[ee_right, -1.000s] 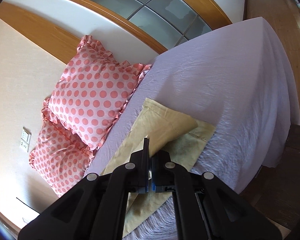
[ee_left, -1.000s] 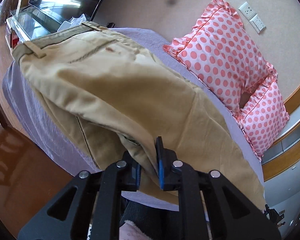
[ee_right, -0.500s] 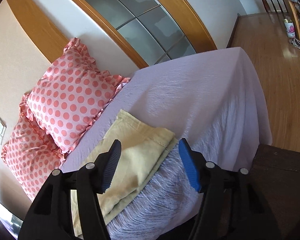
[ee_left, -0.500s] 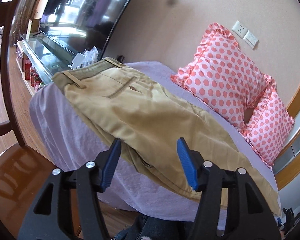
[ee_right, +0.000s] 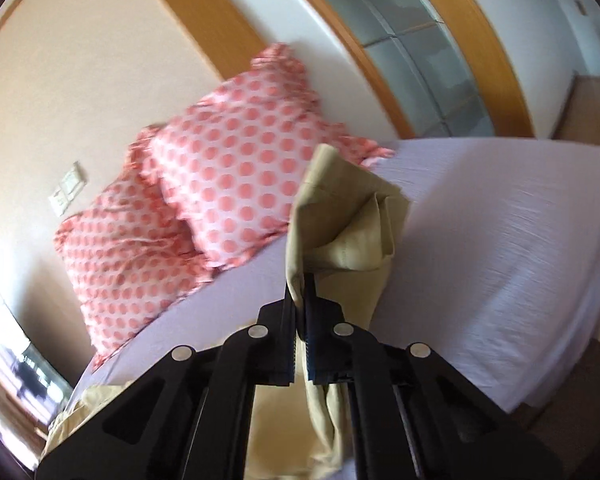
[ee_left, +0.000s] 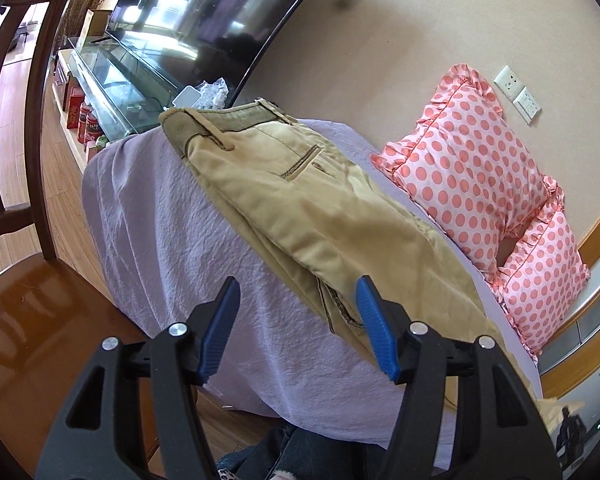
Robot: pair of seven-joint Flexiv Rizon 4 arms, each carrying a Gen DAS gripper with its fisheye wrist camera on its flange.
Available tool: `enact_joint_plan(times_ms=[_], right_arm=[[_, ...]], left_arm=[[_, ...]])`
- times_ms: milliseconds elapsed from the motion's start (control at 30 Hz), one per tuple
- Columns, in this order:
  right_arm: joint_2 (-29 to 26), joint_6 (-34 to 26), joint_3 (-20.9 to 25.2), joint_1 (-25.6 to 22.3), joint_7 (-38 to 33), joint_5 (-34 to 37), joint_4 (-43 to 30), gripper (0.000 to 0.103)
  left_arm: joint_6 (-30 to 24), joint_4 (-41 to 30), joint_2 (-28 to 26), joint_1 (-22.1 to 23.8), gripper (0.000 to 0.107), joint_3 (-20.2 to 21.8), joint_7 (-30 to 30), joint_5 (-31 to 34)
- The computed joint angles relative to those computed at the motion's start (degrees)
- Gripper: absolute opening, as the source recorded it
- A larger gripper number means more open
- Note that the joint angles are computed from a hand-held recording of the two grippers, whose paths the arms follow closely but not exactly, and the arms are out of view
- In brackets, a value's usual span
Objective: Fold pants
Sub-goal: 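Fold the hem over toward the waistband with the right tool, then open it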
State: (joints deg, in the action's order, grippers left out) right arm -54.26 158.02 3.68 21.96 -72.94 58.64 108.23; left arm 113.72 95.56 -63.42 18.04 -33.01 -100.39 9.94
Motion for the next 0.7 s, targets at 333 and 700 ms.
enact_joint_plan(times_ms=[333, 700], right_arm=[[-1.9, -36.5, -8.2, 11.9, -8.5, -33.0, -12.4, 0.013], [-2.4, -28.7, -6.4, 10.8, -0.4, -39.6, -8.1, 0.080]], left_arm=[[-3.9, 0.9, -5.2, 6.1, 0.065, -9.2, 7.3, 6.6], [-11.3, -1.2, -12.4, 8.2, 0.074, -18.0, 21.1, 4.1]])
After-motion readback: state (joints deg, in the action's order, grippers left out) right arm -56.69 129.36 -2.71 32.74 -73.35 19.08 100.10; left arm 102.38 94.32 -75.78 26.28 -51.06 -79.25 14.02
